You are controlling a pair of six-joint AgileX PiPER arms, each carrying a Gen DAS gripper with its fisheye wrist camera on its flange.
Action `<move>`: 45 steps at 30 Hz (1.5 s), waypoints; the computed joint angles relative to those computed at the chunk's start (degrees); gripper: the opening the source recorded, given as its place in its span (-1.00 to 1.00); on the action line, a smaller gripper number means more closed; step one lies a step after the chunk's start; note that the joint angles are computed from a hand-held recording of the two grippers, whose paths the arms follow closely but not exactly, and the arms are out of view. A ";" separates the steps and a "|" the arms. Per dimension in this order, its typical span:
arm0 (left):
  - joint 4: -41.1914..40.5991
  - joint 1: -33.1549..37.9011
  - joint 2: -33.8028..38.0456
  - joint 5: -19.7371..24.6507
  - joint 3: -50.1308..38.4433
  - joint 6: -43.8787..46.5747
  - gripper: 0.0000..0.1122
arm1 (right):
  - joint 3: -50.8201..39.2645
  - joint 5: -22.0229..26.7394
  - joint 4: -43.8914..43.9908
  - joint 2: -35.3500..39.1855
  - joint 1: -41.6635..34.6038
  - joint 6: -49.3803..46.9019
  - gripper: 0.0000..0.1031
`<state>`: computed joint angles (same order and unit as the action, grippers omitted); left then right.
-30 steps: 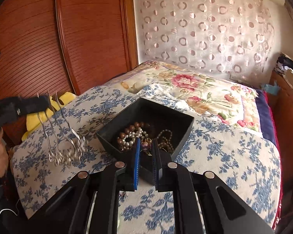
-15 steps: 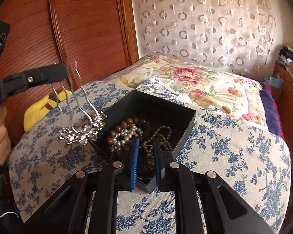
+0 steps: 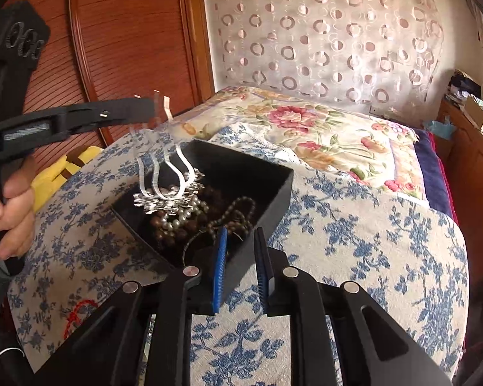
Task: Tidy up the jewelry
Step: 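Lower the hairpins into the black box and open the left tool, then move the left tool back to the red string bracelet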
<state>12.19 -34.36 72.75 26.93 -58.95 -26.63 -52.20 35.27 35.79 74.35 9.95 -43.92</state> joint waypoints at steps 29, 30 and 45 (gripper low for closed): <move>12.58 -5.65 -3.76 6.34 3.91 -13.08 -0.74 | 6.50 1.03 -7.66 -12.08 2.29 8.74 -0.49; 13.60 -6.26 -4.87 7.05 4.40 -14.03 -0.74 | 7.01 1.13 -8.50 -12.98 2.89 9.79 -0.49; 28.75 -21.66 -22.08 22.46 18.15 -37.19 -0.72 | 17.37 -0.86 -28.24 -22.79 19.19 36.48 -0.50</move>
